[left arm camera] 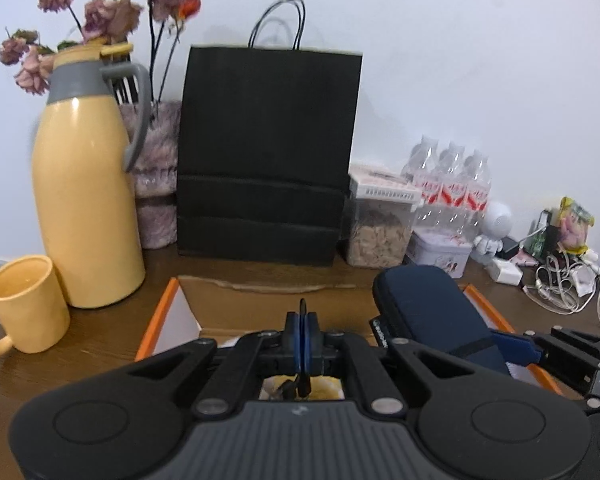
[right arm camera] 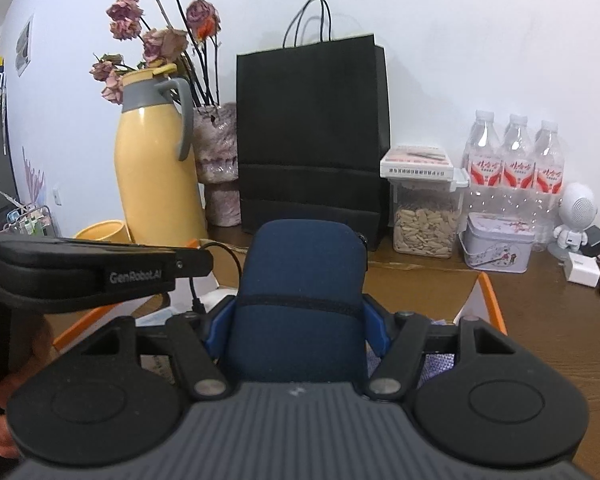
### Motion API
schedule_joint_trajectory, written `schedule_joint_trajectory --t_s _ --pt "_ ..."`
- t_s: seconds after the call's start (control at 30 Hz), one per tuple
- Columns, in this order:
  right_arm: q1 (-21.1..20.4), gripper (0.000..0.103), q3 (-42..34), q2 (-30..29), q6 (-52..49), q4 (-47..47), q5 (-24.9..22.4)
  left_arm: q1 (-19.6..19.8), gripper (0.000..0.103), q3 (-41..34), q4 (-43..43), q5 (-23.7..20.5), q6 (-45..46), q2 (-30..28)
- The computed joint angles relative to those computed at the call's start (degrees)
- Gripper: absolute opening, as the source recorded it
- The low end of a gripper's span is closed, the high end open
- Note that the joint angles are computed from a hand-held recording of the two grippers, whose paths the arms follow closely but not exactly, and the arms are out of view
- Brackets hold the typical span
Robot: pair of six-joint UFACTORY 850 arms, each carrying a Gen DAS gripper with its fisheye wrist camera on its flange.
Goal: Organize objects
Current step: 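Lower the blue pouch into the box with the right tool while the left tool drops the cable there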
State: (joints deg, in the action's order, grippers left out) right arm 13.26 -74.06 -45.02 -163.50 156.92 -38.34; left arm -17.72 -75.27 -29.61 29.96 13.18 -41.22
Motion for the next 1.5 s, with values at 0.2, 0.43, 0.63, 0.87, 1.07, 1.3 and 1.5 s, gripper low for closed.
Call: schedule_joint_trajectory --t_s 0.2,0.43,0.63,0.87,1.07,1.3,1.5 --pt "-0.26 0.066 -2.41 -1.99 0.89 -0.33 1.97 0.06 0.001 -1.70 -1.02 -0.39 2.14 -1.53" --pt "0.16 0.073 -2.60 -2.06 -1.31 2.69 3.93 -0.30 0.017 -1.98 -5.07 -0.25 5.17 -1.66" --pt "0.59 0.103 -2.14 -1.75 -6.56 9.98 4.00 -0.03 0.099 -4.92 -15.98 -2.00 13.34 -3.56" --pt "0.30 0.103 -2.83 -2.20 -3.88 7.67 5.12 0.00 0.099 -4.93 -16.65 -2.34 13.64 -3.52" --pt "0.31 0.103 -2.40 -1.90 -3.62 7.13 4.84 -0.16 0.099 -4.25 -16.36 -1.89 13.11 -2.91" --pt "0.56 0.103 0.03 -0.37 -5.16 7.92 3.22 -0.33 0.099 -1.02 -13.75 -0.36 9.93 -0.56" --pt "0.97 0.103 3.69 1.89 -6.61 8.98 1.11 -0.88 0.099 3.52 -12.17 2.16 7.29 2.45"
